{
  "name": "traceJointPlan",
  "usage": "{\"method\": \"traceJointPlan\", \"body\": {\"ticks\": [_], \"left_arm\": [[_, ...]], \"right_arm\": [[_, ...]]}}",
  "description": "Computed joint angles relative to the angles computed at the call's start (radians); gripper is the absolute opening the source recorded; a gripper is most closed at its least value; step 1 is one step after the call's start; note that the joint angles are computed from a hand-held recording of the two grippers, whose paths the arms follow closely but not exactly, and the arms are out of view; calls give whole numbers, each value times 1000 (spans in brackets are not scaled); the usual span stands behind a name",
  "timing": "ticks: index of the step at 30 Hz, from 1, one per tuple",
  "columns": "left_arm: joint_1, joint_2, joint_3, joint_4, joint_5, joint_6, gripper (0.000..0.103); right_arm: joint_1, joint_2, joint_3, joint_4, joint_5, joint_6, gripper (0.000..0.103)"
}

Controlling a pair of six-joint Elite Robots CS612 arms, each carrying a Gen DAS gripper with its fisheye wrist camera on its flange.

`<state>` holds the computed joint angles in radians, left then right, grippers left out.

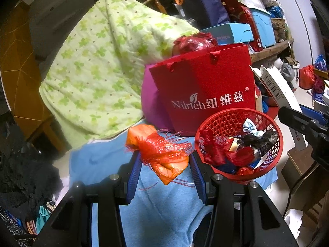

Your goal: Collect trash

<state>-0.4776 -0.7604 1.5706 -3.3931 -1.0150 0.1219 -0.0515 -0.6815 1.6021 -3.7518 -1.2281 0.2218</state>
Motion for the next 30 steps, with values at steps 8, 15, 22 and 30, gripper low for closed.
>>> {"method": "traceJointPlan", "body": {"ticks": [8, 15, 22, 30], "left_arm": [[-8, 4, -7, -3, -2, 28, 49], [-14, 8, -14, 3, -3, 47, 49], [-20, 13, -20, 9, -7, 62, 50], [-25, 20, -30, 17, -15, 74, 50]], "right_arm": [[-6, 1, 5, -7, -1, 12, 49], [-14, 5, 3, -2, 9, 26, 49], [-19, 7, 5, 4, 10, 39, 49], [-25, 11, 5, 7, 8, 50, 49]]}}
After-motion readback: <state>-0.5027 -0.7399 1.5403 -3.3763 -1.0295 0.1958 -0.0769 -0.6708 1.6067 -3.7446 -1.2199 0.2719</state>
